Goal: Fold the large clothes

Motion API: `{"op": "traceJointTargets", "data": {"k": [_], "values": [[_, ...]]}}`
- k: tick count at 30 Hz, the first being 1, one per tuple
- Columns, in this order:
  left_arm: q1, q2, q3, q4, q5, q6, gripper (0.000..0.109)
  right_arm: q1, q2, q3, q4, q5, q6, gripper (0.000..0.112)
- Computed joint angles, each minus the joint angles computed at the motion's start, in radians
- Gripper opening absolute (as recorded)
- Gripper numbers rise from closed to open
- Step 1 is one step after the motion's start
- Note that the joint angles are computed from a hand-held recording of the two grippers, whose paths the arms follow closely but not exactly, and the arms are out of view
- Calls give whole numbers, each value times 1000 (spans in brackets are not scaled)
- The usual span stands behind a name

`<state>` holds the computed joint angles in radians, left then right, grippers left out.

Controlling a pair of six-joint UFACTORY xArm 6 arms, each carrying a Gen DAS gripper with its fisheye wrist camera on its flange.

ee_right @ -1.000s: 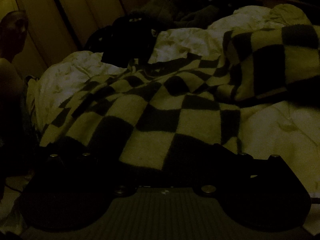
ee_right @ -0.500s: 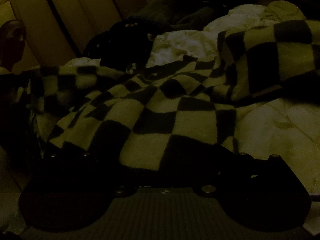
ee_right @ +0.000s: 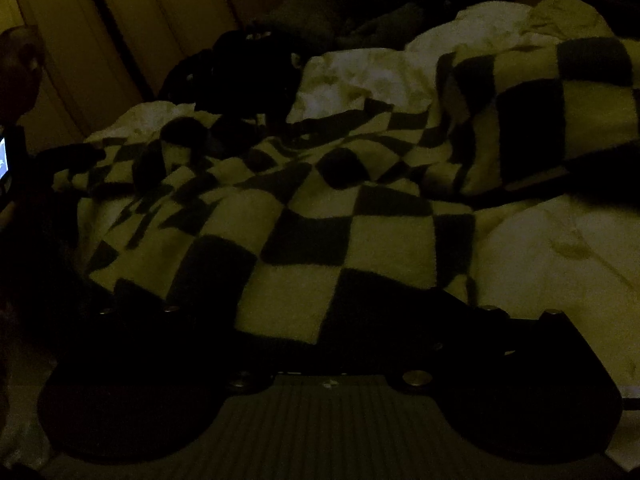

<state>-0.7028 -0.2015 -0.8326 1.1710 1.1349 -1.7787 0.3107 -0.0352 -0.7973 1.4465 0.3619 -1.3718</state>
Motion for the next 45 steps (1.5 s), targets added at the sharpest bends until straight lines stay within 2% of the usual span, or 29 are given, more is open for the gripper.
{"op": "traceJointTargets", "data": {"k": [2, 6, 10, 13, 15, 18, 20, 24, 25, 27, 31, 34, 36, 37, 38, 39, 40, 42, 43, 45], "values": [[-18, -43, 32, -10, -31, 11, 103, 0, -6, 2, -36, 1, 22, 102], [-52, -206, 159, -28, -164, 1, 103, -15, -35, 8, -51, -6, 21, 102], [-76, -357, 292, -70, -289, -88, 103, -65, -85, 25, 10, -29, -15, 102], [-80, -445, 384, -132, -384, -158, 103, -112, -120, 49, 3, -54, 21, 100], [-63, -453, 417, -171, -456, -164, 103, -146, -145, 76, -48, -37, 79, 93], [-76, -382, 394, -200, -509, -120, 103, -179, -184, 120, -135, 16, 147, 84], [-71, -337, 381, -201, -578, -89, 103, -176, -224, 156, -180, 39, 149, 77], [-44, -271, 372, -181, -714, -88, 103, -165, -268, 184, -207, 93, 99, 76], [-51, -259, 370, -185, -718, -84, 103, -157, -260, 180, -215, 84, 99, 75], [-58, -255, 375, -205, -739, -60, 103, -139, -227, 162, -250, 62, 128, 65], [-36, -215, 383, -207, -827, -39, 103, -155, -175, 136, -313, 101, 200, 63], [-19, -180, 380, -149, -878, -102, 103, -177, -176, 145, -298, 146, 207, 58], [-7, -168, 374, -79, -901, -173, 103, -189, -187, 153, -302, 178, 208, 46], [-7, -171, 371, -48, -903, -208, 98, -189, -194, 160, -292, 179, 200, 43], [-11, -185, 372, -25, -894, -226, 89, -192, -199, 163, -284, 185, 194, 35], [-17, -200, 373, -21, -881, -225, 76, -197, -200, 162, -273, 196, 188, 25], [-24, -218, 375, -13, -865, -230, 71, -207, -202, 161, -260, 215, 189, 23], [-16, -263, 383, 67, -880, -302, 68, -229, -203, 152, -239, 254, 189, 14], [-14, -286, 387, 90, -882, -320, 66, -245, -209, 148, -221, 281, 186, 14], [-36, -360, 403, 74, -832, -292, 66, -294, -229, 140, -179, 364, 184, 13]]}}
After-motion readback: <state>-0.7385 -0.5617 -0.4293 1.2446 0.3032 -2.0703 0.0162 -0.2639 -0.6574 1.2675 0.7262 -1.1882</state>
